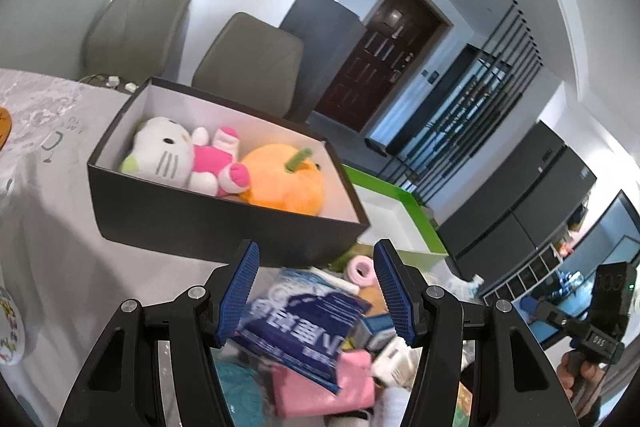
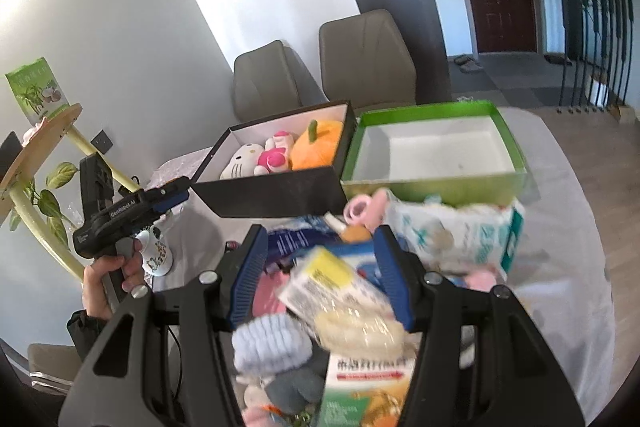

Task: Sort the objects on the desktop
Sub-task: 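Move both tools back over the pile of packaged items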

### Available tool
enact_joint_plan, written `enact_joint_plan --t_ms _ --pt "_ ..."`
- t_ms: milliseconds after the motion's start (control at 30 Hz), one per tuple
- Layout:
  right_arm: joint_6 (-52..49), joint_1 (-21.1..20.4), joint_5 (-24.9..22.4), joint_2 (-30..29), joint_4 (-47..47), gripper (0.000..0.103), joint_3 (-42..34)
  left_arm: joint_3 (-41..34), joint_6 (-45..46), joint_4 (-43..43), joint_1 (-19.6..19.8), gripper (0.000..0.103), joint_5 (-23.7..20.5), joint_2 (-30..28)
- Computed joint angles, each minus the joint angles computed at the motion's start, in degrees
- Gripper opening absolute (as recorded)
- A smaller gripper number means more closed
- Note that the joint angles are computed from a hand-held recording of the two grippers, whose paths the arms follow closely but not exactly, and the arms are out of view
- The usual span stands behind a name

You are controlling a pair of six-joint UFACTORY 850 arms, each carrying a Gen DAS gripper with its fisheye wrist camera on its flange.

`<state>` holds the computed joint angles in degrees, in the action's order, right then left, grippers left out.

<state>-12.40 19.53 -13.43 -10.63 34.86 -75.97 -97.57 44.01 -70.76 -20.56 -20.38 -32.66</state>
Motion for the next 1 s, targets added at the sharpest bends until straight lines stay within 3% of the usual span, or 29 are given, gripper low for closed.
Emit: enact_joint_plan --t_ms 133,300,533,733,1000 --pt "-14.8 -1.1 0.9 3.4 17.3 0.057 6.3 3.0 4.0 -2.9 -1.2 0.060 0.6 2.5" --pt "-27.1 -2.2 0.1 5.9 31.3 0.057 11.6 10.6 17.6 -14.9 -2.5 0.060 -1.0 6.7" --pt "-41.6 -2.6 -2.1 7.8 46.5 0.057 16.0 16.2 20.1 -15.5 -4.4 0.060 -0.7 10.4" --pt "-46.6 -2.9 -3.7 7.1 52.1 0.057 16.7 17.3 17.0 -12.0 -5.1 0.061 -0.7 10.8" --pt "-47.9 -3.4 -5.2 6.2 53.6 0.058 16.1 13.3 11.1 -4.7 -6.4 0.061 -1.7 8.2"
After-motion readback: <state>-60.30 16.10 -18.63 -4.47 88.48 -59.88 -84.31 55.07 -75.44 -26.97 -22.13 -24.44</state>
